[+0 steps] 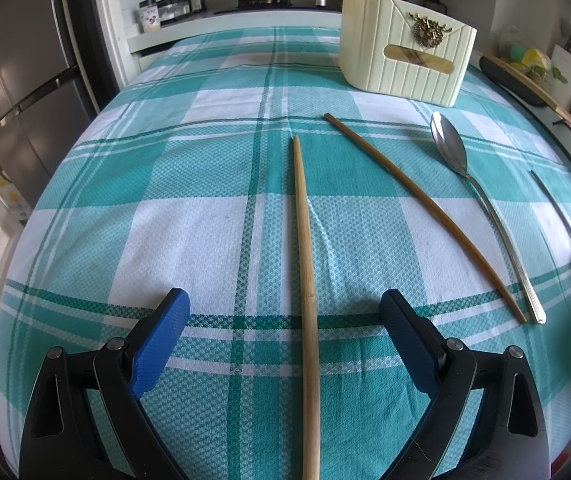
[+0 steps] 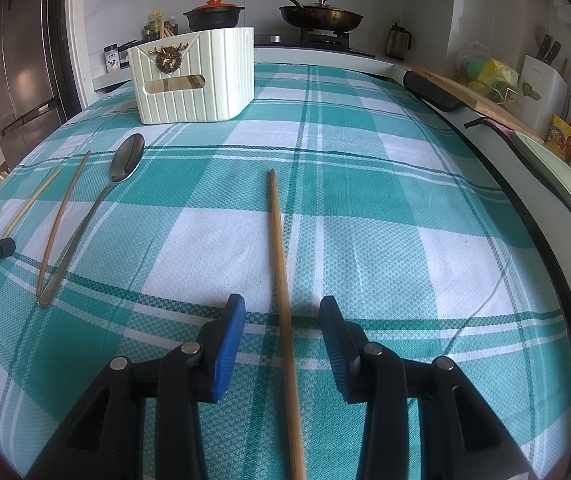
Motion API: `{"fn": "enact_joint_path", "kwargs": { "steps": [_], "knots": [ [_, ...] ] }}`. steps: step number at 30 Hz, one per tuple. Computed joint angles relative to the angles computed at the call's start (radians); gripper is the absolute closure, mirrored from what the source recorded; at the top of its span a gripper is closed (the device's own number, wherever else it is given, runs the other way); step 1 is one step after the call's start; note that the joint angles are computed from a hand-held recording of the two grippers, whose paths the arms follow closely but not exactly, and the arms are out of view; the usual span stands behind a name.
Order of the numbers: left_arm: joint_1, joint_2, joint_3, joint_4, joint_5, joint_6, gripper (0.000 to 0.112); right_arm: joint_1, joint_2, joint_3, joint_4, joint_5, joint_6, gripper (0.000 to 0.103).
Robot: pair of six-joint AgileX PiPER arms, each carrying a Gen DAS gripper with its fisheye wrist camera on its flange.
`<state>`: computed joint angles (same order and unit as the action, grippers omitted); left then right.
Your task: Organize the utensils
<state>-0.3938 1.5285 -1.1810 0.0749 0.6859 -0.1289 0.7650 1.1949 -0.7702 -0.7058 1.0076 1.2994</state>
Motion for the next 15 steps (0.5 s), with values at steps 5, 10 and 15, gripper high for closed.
{"fn": "enact_joint_path", "kwargs": {
  "steps": [5,10,15],
  "knots": [
    [-0.001,0.001,0.0,0.0,0.0,-0.001,0.016,0.0,0.0,0.0,-0.001,0.001,0.0,0.064],
    [-0.003,0.001,-0.001,0.003,0.001,-0.004,0.015,0.0,0.0,0.001,-0.001,0.0,0.001,0.064],
    [-0.005,0.002,0.003,0.002,-0.002,-0.003,0.013,0.002,-0.001,0.001,-0.001,0.001,0.002,0.064]
  ]
}}
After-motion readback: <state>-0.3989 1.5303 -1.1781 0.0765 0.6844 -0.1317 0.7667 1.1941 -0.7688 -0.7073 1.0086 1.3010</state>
